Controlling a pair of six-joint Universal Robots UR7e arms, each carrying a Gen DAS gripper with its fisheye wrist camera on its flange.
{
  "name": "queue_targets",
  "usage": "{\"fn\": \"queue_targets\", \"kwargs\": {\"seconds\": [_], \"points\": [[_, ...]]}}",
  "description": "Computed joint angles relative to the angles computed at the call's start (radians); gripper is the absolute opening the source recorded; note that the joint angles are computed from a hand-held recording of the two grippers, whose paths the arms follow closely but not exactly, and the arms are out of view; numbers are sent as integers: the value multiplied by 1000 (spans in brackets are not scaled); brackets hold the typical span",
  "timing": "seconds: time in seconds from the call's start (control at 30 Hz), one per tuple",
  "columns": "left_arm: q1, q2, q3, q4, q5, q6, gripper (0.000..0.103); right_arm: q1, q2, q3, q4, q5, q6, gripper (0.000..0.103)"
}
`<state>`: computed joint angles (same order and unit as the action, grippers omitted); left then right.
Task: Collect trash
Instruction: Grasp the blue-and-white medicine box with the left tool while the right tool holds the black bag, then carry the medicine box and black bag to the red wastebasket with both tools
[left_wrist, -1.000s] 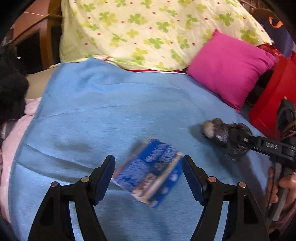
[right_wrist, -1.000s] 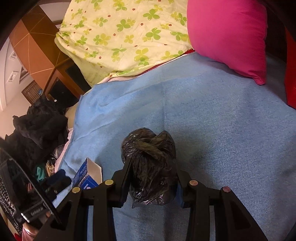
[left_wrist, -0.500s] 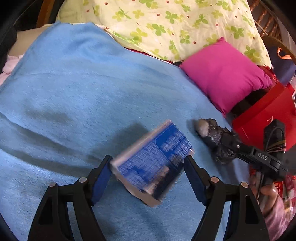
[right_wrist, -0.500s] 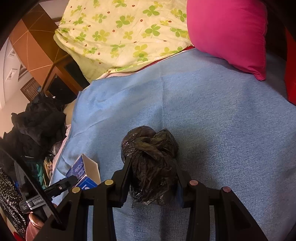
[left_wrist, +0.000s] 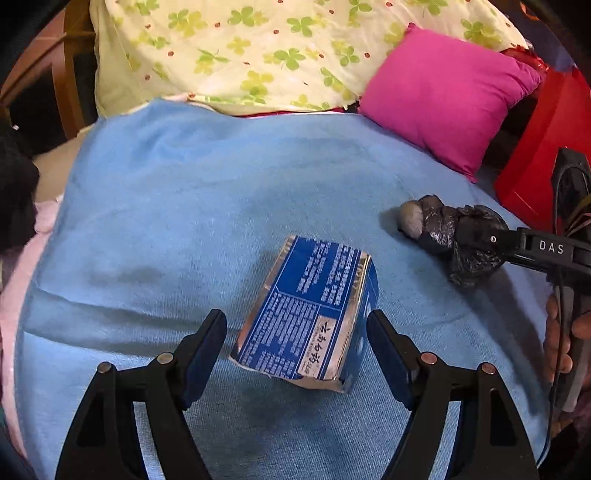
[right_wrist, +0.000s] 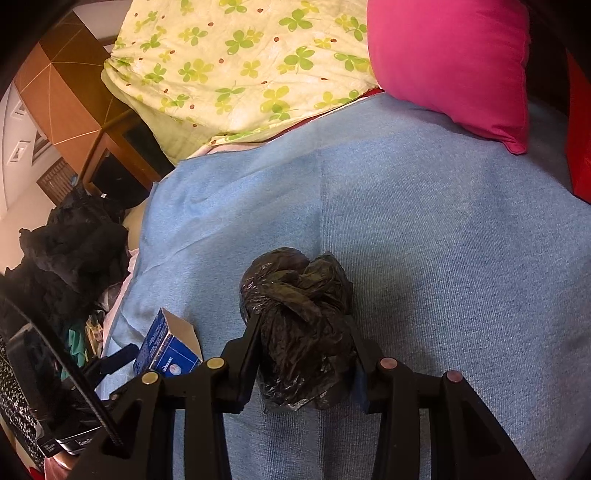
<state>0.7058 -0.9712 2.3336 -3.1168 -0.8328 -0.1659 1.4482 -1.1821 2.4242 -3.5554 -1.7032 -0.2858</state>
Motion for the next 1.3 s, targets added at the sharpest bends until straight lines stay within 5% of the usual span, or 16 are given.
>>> {"fn": "queue_targets", "kwargs": {"seconds": [0.43, 0.77, 1.3], "points": [[-23, 81, -26, -16, 49, 24, 75, 6, -1, 12, -35, 2, -19, 43], [-33, 83, -25, -30, 65, -40, 64, 14, -68, 52, -40, 21, -43, 43], [-114, 76, 4, 44, 125, -177, 59, 51, -208, 146, -61, 15, -93, 43]]}}
